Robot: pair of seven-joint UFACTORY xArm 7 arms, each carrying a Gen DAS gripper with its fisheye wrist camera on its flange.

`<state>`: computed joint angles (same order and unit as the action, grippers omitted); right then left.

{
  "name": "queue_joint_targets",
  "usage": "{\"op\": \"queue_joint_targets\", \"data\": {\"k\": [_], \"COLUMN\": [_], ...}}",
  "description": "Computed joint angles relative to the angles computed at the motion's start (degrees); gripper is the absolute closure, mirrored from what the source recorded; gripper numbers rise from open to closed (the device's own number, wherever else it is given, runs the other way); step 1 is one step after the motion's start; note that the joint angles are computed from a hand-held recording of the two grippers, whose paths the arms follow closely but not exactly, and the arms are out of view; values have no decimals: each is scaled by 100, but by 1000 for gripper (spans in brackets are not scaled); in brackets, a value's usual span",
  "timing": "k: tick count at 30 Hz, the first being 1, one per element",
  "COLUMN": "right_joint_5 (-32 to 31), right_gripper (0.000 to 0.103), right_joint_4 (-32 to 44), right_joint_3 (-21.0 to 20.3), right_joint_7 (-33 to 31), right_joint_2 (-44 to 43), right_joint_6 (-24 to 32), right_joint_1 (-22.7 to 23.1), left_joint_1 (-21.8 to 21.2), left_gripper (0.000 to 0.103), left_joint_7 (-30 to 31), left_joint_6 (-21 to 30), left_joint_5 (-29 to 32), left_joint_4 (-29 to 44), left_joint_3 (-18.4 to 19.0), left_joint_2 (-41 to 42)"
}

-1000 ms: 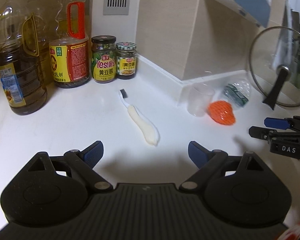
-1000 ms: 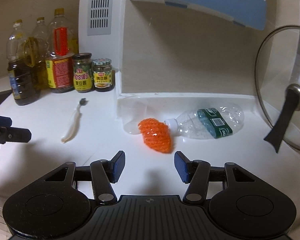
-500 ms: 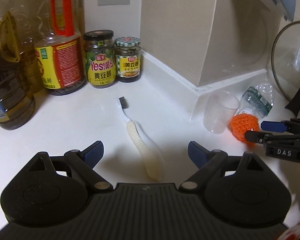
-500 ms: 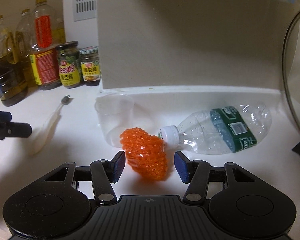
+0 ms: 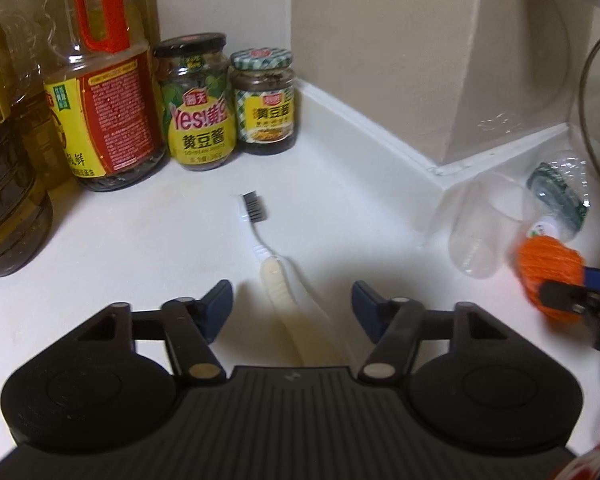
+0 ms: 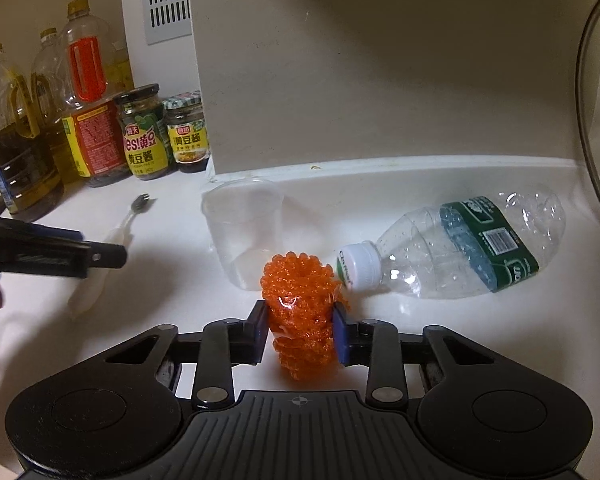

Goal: Collect trash
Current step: 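Grasp the white toothbrush with the left tool while the right tool grasps the orange mesh bag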

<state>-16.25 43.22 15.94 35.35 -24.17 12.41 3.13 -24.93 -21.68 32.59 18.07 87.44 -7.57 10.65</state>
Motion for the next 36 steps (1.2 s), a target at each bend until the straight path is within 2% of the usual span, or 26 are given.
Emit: {"op": "queue_joint_targets", "data": {"k": [8,12,17,22,28,35,36], "right_joint_5": [152,223,352,430,467,421,411], "right_gripper": [71,71,71,71,71,71,71], "right_joint_4": [-281,-399,-540,-642,-684,-657,-656], "right_joint_3": [99,121,119,230,254,288,304], "right_joint_7": [211,274,277,393,420,448,471], "right_joint_2": [-407,-603,-895,-1114,-1162,-1166,-1186], "right_joint_6": [102,186,310,426,468,452,462], "right_joint_1": [109,178,326,383,472,408,388], "left_joint_1": [139,203,308,401,514,457,448], "left_gripper": [79,82,83,82,77,77,83], "left_joint_7": [407,592,820,785,237,250,280], "left_joint_6": [24,17,-73,-168,-336,-326,-314], "left_joint_5": [-380,-558,-881,-878,-411,-322,-324], "left_joint_4": [-72,-383,-1190,-1692,-1654,-1427,-1423], "left_joint_3": [-49,-86,-193,-299,-385,-334,-327], "left_joint_2": [-56,-329,-1025,-1466,-1373,-1120,-1120]}}
